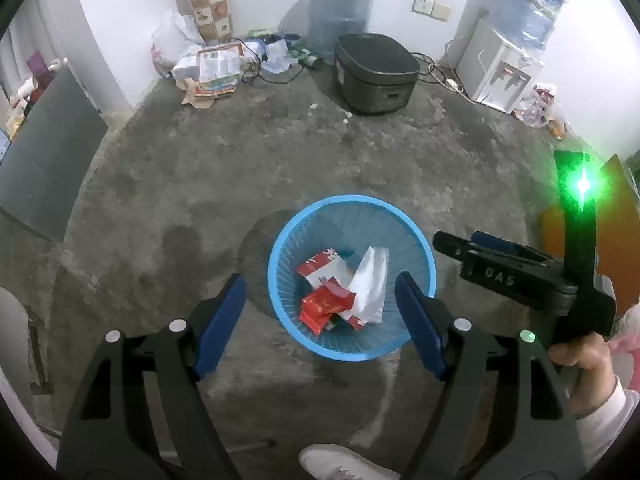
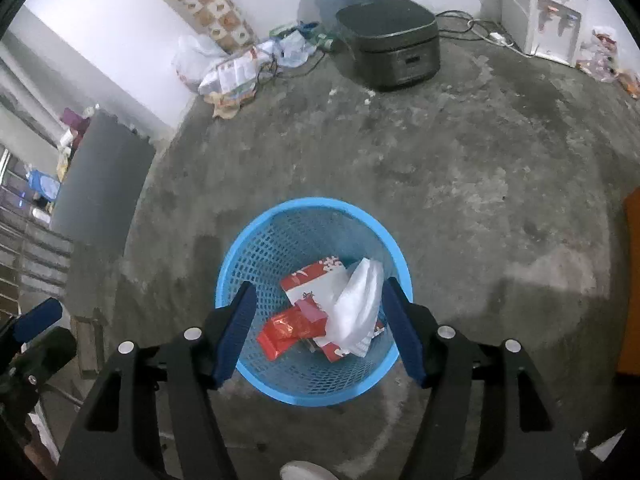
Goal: Collect trash
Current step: 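Drop the red wrapper and white glove into the blue wastebasket, then move both open grippers back toward the table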
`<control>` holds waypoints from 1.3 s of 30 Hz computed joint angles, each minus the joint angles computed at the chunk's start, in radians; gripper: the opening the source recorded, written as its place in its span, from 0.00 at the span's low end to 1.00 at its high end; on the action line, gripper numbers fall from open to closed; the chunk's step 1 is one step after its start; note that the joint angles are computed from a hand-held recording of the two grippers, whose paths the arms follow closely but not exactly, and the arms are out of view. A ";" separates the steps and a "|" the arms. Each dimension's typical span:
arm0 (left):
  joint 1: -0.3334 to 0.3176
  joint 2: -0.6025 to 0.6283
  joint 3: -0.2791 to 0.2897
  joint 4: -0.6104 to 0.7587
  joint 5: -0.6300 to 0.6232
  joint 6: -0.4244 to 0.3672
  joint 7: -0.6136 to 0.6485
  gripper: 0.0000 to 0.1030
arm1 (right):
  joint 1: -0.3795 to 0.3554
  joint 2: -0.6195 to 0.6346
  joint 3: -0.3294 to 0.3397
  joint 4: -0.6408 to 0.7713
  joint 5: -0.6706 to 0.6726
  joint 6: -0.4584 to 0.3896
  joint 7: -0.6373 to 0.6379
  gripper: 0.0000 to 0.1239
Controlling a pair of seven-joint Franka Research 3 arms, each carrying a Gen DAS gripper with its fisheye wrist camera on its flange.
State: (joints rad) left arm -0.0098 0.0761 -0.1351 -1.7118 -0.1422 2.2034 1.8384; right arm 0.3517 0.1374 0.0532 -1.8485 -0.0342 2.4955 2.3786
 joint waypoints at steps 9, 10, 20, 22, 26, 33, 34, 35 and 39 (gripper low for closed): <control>0.034 -0.164 0.054 -0.041 -0.056 -0.039 0.094 0.73 | 0.034 -0.110 0.042 -0.026 -0.072 0.039 0.049 0.52; 0.036 -0.180 0.063 -0.042 -0.057 -0.055 0.096 0.73 | 0.037 -0.124 0.052 -0.029 -0.056 0.046 0.040 0.52; 0.092 -0.444 0.197 -0.095 -0.037 -0.171 0.134 0.74 | 0.100 -0.173 0.119 0.033 0.175 0.043 -0.184 0.53; 0.099 -0.496 0.228 -0.113 -0.033 -0.183 0.142 0.74 | 0.113 -0.167 0.126 0.066 0.196 0.026 -0.215 0.57; 0.128 -0.622 0.299 -0.162 -0.014 -0.197 0.142 0.74 | 0.146 -0.143 0.144 0.153 0.215 -0.008 -0.279 0.60; 0.236 -0.745 0.421 -0.180 0.082 -0.202 0.064 0.74 | 0.208 -0.057 0.173 0.318 0.314 -0.025 -0.410 0.60; 0.246 -0.748 0.435 -0.175 0.093 -0.204 0.056 0.74 | 0.218 -0.042 0.178 0.339 0.337 -0.026 -0.433 0.60; 0.266 -0.752 0.452 -0.170 0.108 -0.208 0.042 0.74 | 0.230 -0.011 0.188 0.383 0.365 -0.035 -0.462 0.60; 0.310 -0.761 0.523 -0.155 0.130 -0.226 0.019 0.74 | 0.272 0.113 0.207 0.564 0.436 -0.112 -0.531 0.60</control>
State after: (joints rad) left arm 0.3005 -0.6854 0.3877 -1.8668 -0.0120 1.9770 1.8573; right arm 0.6238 0.2501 0.2606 -1.2844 0.4020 2.3838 1.8476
